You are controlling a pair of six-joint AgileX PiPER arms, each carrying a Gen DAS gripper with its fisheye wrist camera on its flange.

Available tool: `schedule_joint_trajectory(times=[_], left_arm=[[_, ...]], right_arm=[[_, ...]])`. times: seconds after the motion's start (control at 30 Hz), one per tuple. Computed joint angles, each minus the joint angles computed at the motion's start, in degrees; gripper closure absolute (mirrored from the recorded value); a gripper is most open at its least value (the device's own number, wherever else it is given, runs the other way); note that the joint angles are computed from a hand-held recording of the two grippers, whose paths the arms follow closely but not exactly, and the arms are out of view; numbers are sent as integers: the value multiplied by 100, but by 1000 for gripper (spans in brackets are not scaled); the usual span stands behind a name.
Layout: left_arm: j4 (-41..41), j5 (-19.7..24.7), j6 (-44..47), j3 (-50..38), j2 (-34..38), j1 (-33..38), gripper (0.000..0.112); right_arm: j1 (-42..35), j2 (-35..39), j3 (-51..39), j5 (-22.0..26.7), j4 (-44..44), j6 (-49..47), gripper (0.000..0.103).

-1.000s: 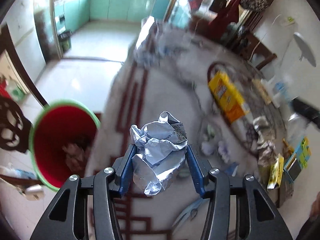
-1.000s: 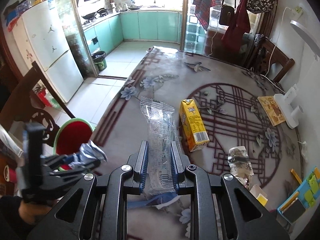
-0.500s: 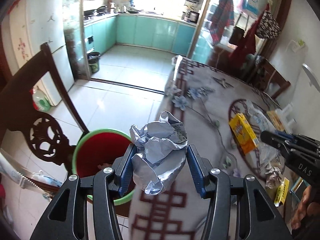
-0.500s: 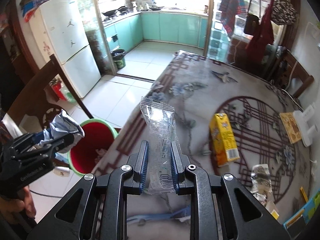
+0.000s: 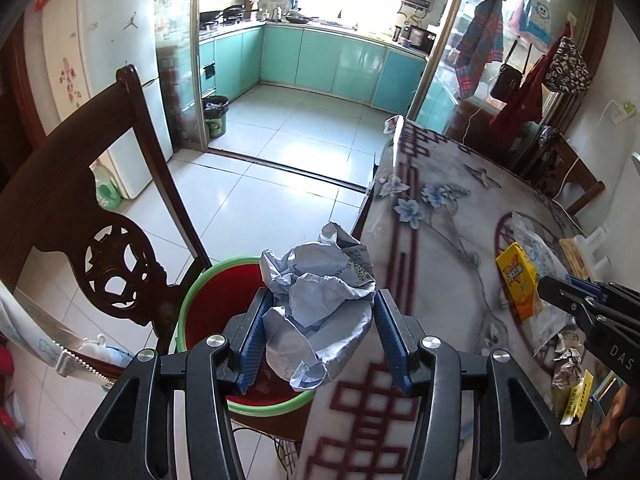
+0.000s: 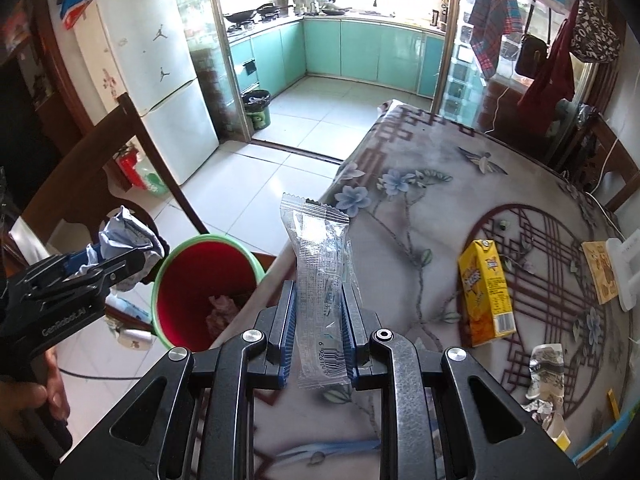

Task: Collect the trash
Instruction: 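Carry both items over the red bin and open both tools to drop them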

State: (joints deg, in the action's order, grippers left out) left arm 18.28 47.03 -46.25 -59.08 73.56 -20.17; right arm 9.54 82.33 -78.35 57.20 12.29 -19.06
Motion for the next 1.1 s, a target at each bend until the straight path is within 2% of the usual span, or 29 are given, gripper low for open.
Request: schedule_joint_trajectory(times=[0.5, 0.73, 1.1], left_arm=[[-489, -370, 762, 509, 167, 1144, 62], [-813, -660, 1230, 799, 437, 1703, 62], [-1213, -878, 1871, 720, 950, 2174, 62]], right_arm=[[959, 542, -172, -54, -251, 494, 83], [1414, 961, -276, -37, -375, 656, 83], [1739, 1496, -642, 90, -434, 749, 84]])
